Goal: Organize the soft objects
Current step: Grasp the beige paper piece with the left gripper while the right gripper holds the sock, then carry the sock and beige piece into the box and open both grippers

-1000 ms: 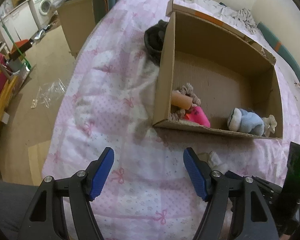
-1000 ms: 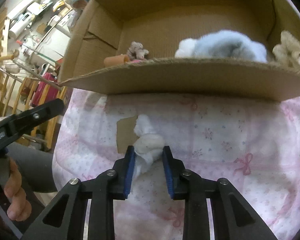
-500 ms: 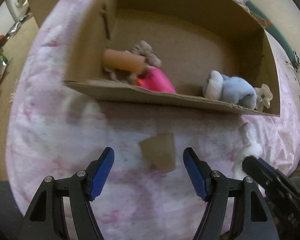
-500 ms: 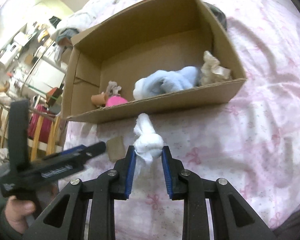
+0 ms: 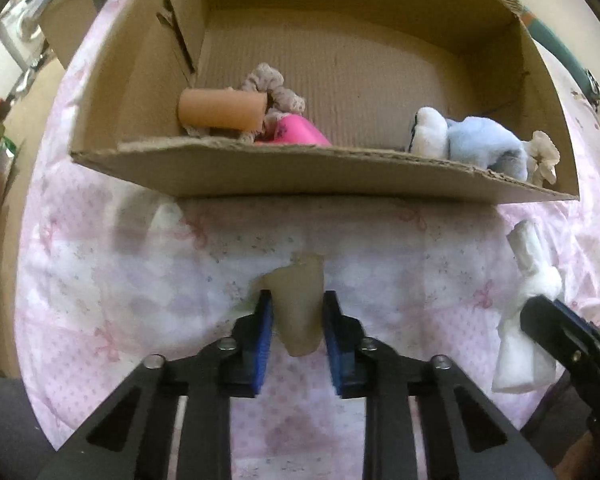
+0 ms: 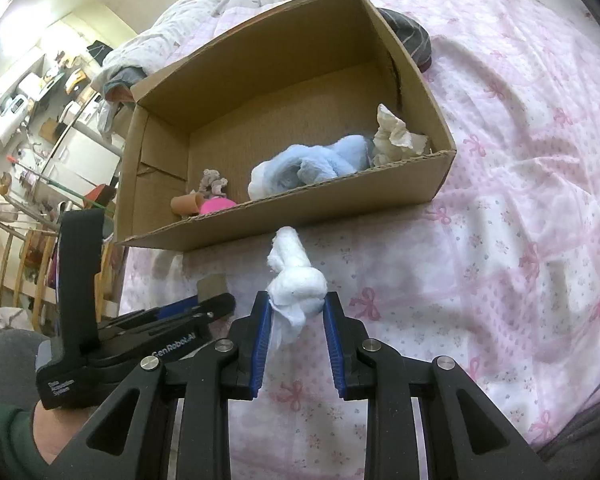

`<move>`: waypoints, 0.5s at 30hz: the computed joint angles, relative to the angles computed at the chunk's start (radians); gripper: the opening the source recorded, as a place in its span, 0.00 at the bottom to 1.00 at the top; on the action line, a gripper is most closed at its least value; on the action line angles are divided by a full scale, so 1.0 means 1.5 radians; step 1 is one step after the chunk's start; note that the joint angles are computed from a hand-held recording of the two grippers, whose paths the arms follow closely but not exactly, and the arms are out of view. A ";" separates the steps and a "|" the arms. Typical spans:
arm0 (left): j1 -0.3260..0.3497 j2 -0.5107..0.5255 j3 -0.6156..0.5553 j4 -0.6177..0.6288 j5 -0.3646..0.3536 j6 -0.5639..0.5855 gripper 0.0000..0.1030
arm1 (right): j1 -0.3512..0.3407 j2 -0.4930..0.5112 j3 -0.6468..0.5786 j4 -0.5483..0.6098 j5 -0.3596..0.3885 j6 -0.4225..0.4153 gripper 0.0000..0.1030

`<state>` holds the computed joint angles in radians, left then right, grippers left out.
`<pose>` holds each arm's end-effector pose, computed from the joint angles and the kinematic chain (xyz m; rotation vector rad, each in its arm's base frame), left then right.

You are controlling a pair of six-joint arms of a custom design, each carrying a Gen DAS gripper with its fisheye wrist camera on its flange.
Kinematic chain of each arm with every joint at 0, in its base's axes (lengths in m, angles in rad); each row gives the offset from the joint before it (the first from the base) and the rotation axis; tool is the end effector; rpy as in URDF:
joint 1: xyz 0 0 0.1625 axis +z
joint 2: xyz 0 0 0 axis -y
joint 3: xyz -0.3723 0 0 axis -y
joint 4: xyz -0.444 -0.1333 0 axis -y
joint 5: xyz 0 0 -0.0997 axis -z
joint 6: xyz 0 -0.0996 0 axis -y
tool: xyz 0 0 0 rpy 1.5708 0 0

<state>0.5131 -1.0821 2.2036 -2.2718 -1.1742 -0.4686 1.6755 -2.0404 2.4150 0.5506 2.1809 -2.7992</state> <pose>-0.2826 -0.3564 -0.0333 0.8515 2.4273 0.0394 0.0982 -0.2051 0.2068 -0.5610 -2.4651 0.9956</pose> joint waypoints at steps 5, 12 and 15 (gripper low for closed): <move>0.002 -0.022 0.006 -0.005 -0.012 0.003 0.12 | 0.025 0.011 -0.005 -0.008 0.020 0.002 0.27; -0.009 -0.094 0.039 0.009 0.013 -0.009 0.12 | 0.020 -0.002 0.001 -0.011 0.008 -0.004 0.27; -0.006 -0.132 0.057 0.006 0.017 -0.021 0.12 | 0.023 0.000 0.001 -0.010 0.005 -0.008 0.27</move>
